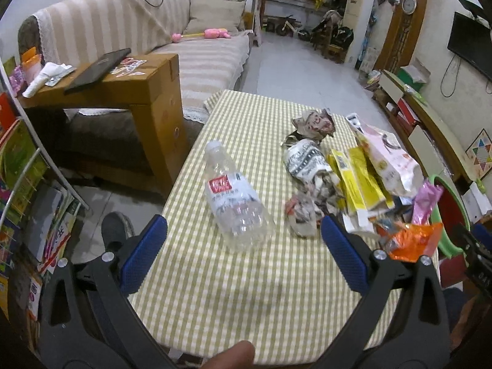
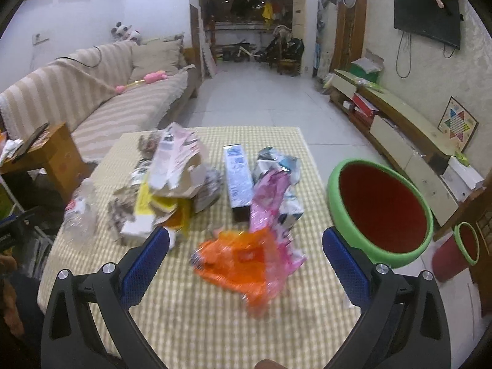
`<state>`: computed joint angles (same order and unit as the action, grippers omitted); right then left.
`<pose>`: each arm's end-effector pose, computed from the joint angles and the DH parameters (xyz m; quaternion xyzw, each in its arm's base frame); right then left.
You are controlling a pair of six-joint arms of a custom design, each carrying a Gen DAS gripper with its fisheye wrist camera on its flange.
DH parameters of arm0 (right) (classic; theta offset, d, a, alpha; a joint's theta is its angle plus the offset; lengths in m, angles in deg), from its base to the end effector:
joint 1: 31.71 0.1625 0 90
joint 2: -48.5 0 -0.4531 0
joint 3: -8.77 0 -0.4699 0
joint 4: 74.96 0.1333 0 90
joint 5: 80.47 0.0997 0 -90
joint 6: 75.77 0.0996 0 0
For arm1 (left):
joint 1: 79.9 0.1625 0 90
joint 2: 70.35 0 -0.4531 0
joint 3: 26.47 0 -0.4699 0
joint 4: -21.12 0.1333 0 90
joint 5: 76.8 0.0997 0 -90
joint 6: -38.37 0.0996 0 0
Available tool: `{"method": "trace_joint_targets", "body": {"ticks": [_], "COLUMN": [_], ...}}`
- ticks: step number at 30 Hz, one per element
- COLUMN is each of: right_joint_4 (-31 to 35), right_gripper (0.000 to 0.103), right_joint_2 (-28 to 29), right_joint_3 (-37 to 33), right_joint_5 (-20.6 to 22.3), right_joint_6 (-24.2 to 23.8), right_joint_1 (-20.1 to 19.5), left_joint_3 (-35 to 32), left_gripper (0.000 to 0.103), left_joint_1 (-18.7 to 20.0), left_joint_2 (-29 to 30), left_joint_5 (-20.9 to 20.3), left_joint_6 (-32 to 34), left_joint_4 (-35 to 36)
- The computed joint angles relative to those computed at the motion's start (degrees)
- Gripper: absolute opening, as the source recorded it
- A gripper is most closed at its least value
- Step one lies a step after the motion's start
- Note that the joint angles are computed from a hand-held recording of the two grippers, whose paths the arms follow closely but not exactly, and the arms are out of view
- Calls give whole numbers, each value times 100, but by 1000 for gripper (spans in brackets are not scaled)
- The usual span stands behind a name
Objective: Collect trash
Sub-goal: 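Grasp the clear water bottle with the left tool while the right tool grasps the pink wrapper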
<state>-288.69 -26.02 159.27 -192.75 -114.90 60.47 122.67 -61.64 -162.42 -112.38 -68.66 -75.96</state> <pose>0.1095 -0.3661 0.1551 0.2433 -0.8671 0.3207 0.2934 -0.1786 -0.2846 0.1073 -0.0602 0.8267 -0.4104 0.3802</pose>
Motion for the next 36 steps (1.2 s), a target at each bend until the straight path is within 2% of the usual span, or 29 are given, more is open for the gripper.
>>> {"method": "trace_joint_targets", "body": {"ticks": [4,11,15,18,20,23,25,27,28,29,31,36], "right_joint_4": [777,1404,1593,1879,2003,2100,2191,2218,2195,2239,2292,2352], "right_gripper": [95,95,90,80,70,61,52,42,36,27,21,13], "right_joint_2": [-51,82,265,338,389,471,509,568,603,610,598,420], "right_joint_3": [-389,-801,-1043,-1194,-1261,-1346,-1395,-1439,-1447,-1458,-1457,-1398], "right_joint_5": [-170,-78,-202,-320,-382,-482,-541,-624,-676,-711,-712,-549], "right_joint_6": [328,232,201,274,299,289,297,269,249,259,278,271], "right_joint_1": [-94,-249,-221,-212,-212,-191,-175,-151,-134,-130,-131,-138], "left_joint_3": [-12,-9,-70,-135,-175,-216,-257,-270,-269,-269,-281,-247], "left_gripper": [98,98,98,98,98,97,92,79,77,70,59,55], "left_joint_1": [474,1283,1752,2039,2206,2493,2644,2766,2812,2843,2881,2682], "left_joint_2": [-51,2,140,225,275,383,458,514,543,562,621,589], "left_joint_5": [185,215,125,66,3,-207,-319,-474,-540,-604,-717,-706], "left_joint_6": [541,1400,1940,2132,2259,2581,2695,2800,2857,2912,3070,3093], "left_joint_4": [-464,-1519,-2166,-2409,-2557,-2993,-3122,-3303,-3404,-3484,-3627,-3540]}}
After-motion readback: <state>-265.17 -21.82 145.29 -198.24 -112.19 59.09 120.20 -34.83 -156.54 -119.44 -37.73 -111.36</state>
